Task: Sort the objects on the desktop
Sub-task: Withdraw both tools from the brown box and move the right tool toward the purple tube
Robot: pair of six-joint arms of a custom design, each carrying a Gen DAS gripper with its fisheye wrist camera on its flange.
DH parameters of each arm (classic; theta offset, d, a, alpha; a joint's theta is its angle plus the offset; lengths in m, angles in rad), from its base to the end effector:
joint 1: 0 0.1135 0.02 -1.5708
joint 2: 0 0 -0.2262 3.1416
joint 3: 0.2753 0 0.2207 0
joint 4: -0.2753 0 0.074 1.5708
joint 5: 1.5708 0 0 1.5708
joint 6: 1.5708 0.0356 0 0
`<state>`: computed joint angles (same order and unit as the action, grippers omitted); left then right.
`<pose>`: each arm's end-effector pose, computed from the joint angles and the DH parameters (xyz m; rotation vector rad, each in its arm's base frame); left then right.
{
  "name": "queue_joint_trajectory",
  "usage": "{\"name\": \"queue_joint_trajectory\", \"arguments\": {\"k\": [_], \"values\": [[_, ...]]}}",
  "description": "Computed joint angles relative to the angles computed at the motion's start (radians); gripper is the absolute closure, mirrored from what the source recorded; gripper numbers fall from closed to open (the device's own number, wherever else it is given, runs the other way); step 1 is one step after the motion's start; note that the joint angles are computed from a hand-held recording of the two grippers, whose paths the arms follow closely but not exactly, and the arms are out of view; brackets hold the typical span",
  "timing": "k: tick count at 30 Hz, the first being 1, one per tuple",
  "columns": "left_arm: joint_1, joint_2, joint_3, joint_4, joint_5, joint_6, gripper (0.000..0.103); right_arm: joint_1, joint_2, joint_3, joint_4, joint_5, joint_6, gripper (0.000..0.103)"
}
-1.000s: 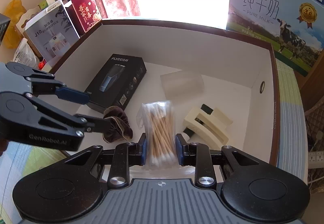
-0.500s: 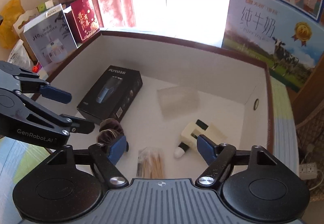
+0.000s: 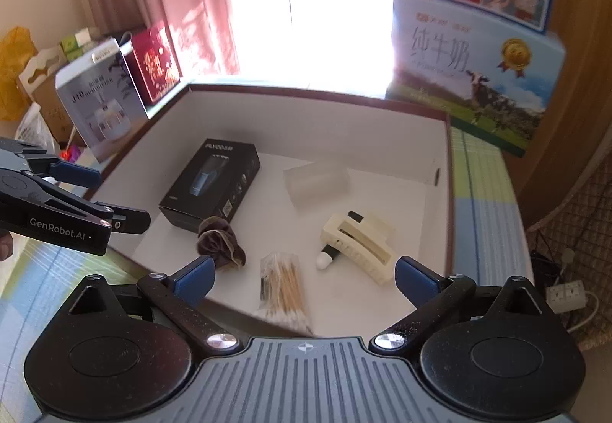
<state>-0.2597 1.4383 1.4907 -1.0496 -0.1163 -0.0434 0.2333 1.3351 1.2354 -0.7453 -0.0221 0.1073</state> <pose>0.2508 -0.0624 0.3169 0.2324 2.5474 0.0333 0.2501 0.0602 0.2900 -0.1627 2.4182 0.1824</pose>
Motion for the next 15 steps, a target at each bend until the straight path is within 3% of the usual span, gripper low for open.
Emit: {"name": "queue_joint_trajectory", "arguments": {"k": [8, 15], "values": [[-0.165, -0.197, -0.039, -0.115, -0.129, -0.144, 0.016, 0.077, -0.256, -0.074, -0.105, 0.044, 0.081, 0.003], [-0.427, -0.331, -0.031, -0.279, -0.329, -0.400, 0.015, 0.241, -0.449, -0.078, -0.240, 0.161, 0.165, 0.002]]}}
